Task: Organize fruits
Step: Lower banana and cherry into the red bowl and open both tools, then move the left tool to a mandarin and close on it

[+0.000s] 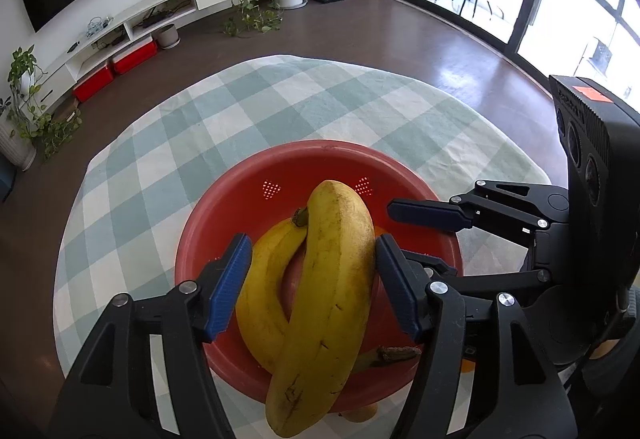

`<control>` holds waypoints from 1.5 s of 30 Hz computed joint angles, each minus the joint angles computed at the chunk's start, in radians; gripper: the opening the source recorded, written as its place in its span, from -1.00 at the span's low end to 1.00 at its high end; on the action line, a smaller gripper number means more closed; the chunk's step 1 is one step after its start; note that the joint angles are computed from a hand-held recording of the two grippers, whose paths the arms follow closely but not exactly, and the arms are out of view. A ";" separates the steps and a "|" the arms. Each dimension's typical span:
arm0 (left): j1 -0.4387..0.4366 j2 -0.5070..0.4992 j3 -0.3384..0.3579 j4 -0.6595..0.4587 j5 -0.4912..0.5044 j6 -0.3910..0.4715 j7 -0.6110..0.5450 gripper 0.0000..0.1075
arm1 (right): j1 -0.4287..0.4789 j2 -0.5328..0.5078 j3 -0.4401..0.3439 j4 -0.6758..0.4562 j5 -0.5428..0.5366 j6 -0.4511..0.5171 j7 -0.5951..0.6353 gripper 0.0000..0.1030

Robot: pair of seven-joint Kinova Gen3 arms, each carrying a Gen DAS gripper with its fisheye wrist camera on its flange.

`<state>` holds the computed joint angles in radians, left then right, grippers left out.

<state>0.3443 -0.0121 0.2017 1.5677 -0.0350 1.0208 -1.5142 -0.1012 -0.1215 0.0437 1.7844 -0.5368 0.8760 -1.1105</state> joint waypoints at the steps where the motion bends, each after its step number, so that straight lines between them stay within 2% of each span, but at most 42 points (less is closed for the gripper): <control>1: -0.001 -0.005 -0.002 0.002 0.004 -0.001 -0.002 0.16 | 0.001 -0.001 0.003 0.000 -0.003 0.001 0.003 -0.23; 5: -0.005 -0.027 -0.001 0.009 -0.002 -0.003 0.004 0.17 | 0.004 -0.006 0.004 0.000 0.001 0.001 -0.002 -0.23; 7: -0.009 -0.048 -0.002 0.018 -0.003 -0.008 0.010 0.24 | 0.007 -0.010 0.007 0.001 0.004 0.003 -0.007 -0.21; 9: -0.016 -0.078 -0.003 0.037 0.000 -0.022 0.014 0.33 | 0.011 -0.010 0.027 -0.001 -0.026 0.020 0.009 -0.20; 14: -0.038 -0.154 -0.005 0.084 0.022 -0.029 0.016 0.39 | 0.033 -0.021 0.051 0.005 -0.082 0.031 0.043 -0.16; 15: -0.042 -0.174 -0.008 0.099 0.033 -0.033 0.015 0.39 | 0.037 -0.030 0.050 0.010 -0.080 0.021 0.038 -0.07; 16: -0.047 -0.197 -0.011 0.118 0.046 -0.038 0.014 0.39 | 0.046 -0.038 0.047 0.015 -0.078 0.013 0.029 0.23; 18: -0.057 -0.250 -0.016 0.161 0.070 -0.052 0.018 0.45 | 0.047 -0.053 0.079 0.030 -0.117 0.007 0.042 0.43; 21: -0.060 -0.333 -0.037 0.231 0.129 -0.061 0.002 0.50 | 0.057 -0.071 0.118 0.045 -0.169 0.011 0.073 0.43; 26: -0.082 -0.475 -0.016 0.339 0.161 -0.035 0.030 0.66 | 0.069 -0.110 0.161 0.077 -0.219 0.016 0.108 0.44; 27: -0.087 -0.506 -0.011 0.363 0.165 -0.030 0.039 0.69 | 0.069 -0.125 0.165 0.089 -0.224 0.013 0.116 0.50; 28: -0.095 -0.539 -0.004 0.383 0.168 -0.021 0.053 0.72 | 0.069 -0.143 0.162 0.099 -0.217 0.008 0.113 0.64; 30: -0.100 -0.605 -0.009 0.427 0.186 -0.009 0.072 0.76 | 0.063 -0.190 0.154 0.128 -0.194 -0.010 0.103 0.76; 32: -0.102 -0.664 -0.017 0.465 0.207 0.006 0.086 0.76 | 0.051 -0.239 0.144 0.160 -0.159 -0.025 0.085 0.76; 37: -0.120 -0.769 0.016 0.530 0.239 0.050 0.123 0.77 | 0.039 -0.375 0.112 0.236 -0.049 -0.019 0.009 0.76; 41: -0.138 -0.788 0.082 0.562 0.254 0.059 0.142 0.77 | 0.037 -0.479 0.114 0.288 0.008 0.001 -0.067 0.76; 45: -0.137 -0.793 0.103 0.585 0.281 0.026 0.159 0.76 | 0.045 -0.549 0.137 0.308 0.066 0.049 -0.166 0.71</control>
<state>0.2068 -0.8048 0.3050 2.1524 0.2457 1.0465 -1.3553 -0.0562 -0.6705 0.1805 2.0925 -0.4707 0.9253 -1.2762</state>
